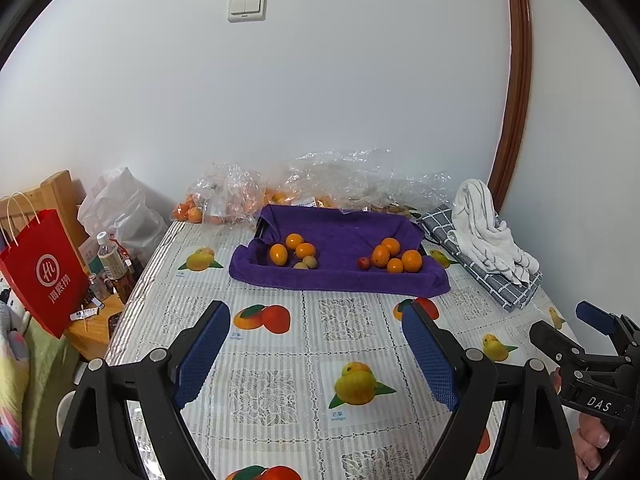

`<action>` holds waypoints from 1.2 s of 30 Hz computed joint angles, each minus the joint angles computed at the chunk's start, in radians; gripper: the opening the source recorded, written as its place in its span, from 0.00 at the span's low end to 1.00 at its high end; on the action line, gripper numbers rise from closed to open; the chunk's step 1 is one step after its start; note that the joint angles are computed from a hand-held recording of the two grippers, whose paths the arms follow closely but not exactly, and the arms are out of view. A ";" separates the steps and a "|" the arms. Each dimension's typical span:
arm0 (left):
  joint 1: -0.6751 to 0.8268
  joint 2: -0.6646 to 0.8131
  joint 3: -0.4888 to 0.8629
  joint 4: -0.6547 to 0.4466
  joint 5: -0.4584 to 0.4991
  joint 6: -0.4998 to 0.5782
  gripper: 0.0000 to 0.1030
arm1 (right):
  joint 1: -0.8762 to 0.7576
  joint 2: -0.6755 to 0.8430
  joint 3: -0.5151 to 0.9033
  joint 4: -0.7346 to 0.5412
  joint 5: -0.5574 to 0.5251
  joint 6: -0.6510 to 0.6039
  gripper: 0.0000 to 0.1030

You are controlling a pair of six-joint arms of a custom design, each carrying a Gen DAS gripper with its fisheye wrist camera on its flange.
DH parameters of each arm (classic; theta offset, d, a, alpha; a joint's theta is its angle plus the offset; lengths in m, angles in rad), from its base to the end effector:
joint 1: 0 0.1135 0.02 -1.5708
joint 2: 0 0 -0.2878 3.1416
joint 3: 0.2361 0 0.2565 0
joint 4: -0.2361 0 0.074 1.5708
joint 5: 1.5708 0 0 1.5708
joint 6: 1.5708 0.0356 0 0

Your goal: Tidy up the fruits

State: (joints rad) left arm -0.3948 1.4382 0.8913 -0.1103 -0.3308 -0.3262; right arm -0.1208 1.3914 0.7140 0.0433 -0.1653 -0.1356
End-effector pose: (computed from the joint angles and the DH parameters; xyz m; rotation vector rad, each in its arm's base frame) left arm 0.2919 -0.1091 0.2546 -0.1039 2.1846 -0.0374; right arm 0.2871 -0.0289 0.2225 -0.1081 2.1925 0.0383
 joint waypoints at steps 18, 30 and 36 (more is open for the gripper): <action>0.003 -0.002 0.008 -0.015 0.000 0.005 0.85 | -0.007 0.002 -0.002 0.000 -0.017 -0.017 0.99; 0.003 -0.001 0.012 -0.019 0.000 0.002 0.85 | -0.001 0.005 0.002 0.000 -0.015 -0.027 0.99; 0.003 -0.004 0.012 -0.018 0.003 0.002 0.85 | -0.002 0.004 0.004 0.001 -0.014 -0.022 0.99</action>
